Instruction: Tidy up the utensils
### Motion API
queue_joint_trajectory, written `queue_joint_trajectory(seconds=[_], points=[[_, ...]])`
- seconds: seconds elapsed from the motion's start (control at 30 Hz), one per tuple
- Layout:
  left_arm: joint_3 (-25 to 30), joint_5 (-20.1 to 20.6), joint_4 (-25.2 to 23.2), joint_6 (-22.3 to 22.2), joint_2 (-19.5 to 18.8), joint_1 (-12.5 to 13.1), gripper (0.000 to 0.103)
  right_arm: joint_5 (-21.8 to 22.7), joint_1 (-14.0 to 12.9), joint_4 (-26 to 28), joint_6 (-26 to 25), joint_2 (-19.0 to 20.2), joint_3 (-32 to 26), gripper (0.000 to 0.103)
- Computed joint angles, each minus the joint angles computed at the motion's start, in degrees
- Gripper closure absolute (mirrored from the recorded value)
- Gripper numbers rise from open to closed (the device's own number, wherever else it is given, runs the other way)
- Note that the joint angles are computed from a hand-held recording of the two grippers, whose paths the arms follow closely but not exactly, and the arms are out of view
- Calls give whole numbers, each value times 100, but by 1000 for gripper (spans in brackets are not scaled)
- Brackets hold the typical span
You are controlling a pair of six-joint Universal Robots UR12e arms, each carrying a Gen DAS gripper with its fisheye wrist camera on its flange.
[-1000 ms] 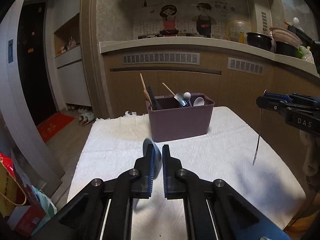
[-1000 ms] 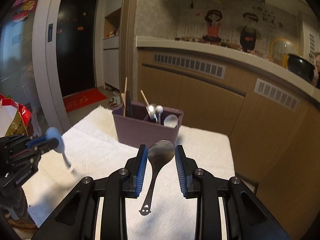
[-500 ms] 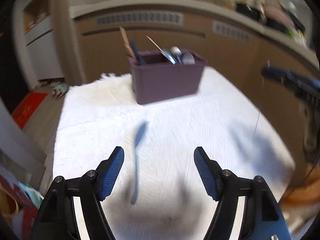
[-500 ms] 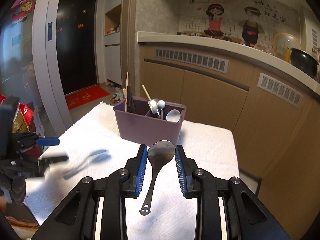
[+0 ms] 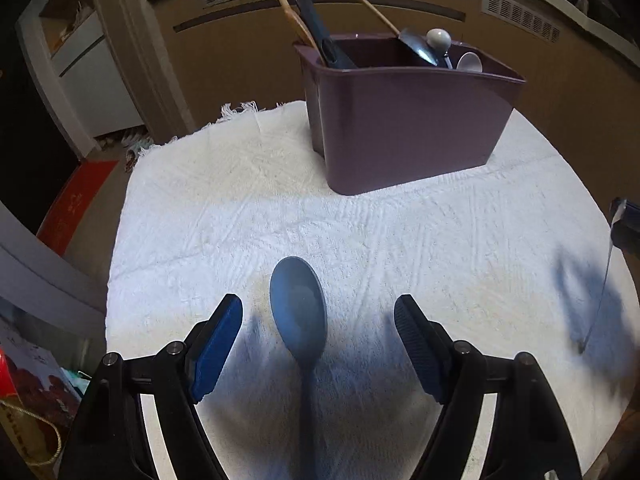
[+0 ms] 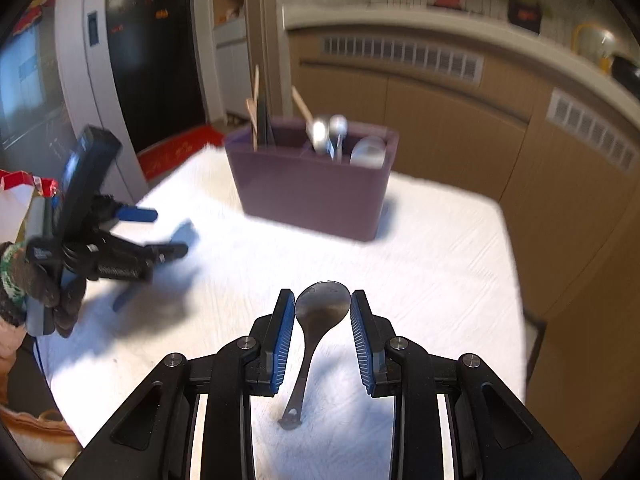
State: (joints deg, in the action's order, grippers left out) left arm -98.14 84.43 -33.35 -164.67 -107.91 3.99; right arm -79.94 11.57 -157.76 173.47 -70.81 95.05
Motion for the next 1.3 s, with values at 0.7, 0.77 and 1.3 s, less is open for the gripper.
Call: queue_joint_trajectory(seconds=[0.7, 0.77, 1.3], points=[[-332, -695, 1053, -376, 361, 123, 73, 185, -69, 62, 316, 89, -108, 73], [-397, -872, 1386, -436, 503, 139, 74, 172, -73, -218, 394, -25, -31, 73], [619, -1492, 3026, -996, 270, 22, 96, -561, 114, -1238, -308, 87, -1239, 74]])
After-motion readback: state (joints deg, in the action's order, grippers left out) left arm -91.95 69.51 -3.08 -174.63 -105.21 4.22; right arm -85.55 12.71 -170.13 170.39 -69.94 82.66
